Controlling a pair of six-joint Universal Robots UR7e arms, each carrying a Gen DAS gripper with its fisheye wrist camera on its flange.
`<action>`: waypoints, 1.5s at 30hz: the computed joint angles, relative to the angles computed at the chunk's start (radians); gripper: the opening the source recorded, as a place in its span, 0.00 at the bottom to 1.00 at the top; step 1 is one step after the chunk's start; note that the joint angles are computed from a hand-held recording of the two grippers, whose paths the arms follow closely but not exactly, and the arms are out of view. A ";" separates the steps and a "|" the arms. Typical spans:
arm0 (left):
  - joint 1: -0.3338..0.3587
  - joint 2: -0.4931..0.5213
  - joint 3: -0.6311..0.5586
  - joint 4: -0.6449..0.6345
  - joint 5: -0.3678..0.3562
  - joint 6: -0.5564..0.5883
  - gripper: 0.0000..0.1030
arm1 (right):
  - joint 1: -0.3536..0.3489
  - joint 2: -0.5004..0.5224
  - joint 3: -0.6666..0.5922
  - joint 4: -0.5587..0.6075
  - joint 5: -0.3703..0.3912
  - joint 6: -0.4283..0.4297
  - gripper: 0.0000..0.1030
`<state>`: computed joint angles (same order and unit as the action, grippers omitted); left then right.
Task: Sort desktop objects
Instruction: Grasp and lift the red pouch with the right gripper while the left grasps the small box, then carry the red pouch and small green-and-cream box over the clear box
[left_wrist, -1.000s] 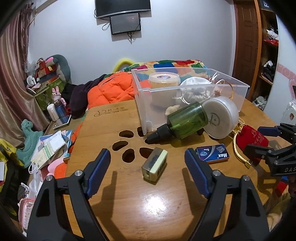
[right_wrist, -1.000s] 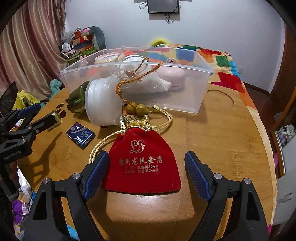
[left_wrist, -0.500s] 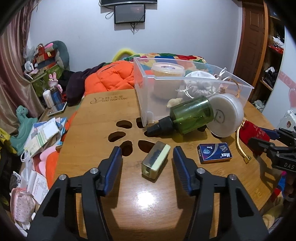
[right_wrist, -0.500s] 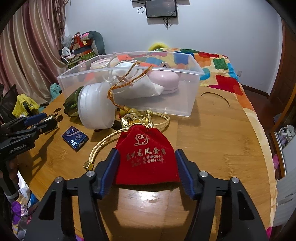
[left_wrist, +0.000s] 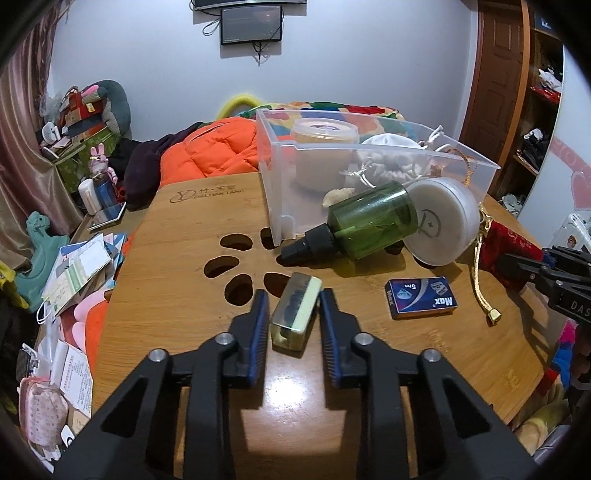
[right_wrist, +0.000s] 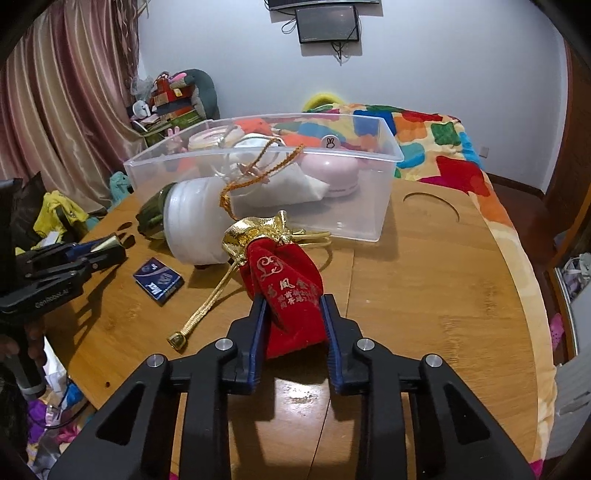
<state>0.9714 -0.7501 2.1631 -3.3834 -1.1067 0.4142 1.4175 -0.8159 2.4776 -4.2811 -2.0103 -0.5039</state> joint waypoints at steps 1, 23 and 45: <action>0.001 -0.002 0.001 0.002 -0.004 0.001 0.18 | 0.001 -0.002 0.003 -0.001 0.003 -0.001 0.25; -0.040 -0.037 0.059 -0.096 0.007 -0.019 0.15 | 0.006 -0.082 0.081 -0.025 0.087 0.061 0.24; -0.102 -0.090 0.064 -0.102 -0.037 -0.032 0.15 | 0.104 -0.143 0.081 -0.061 0.019 0.004 0.25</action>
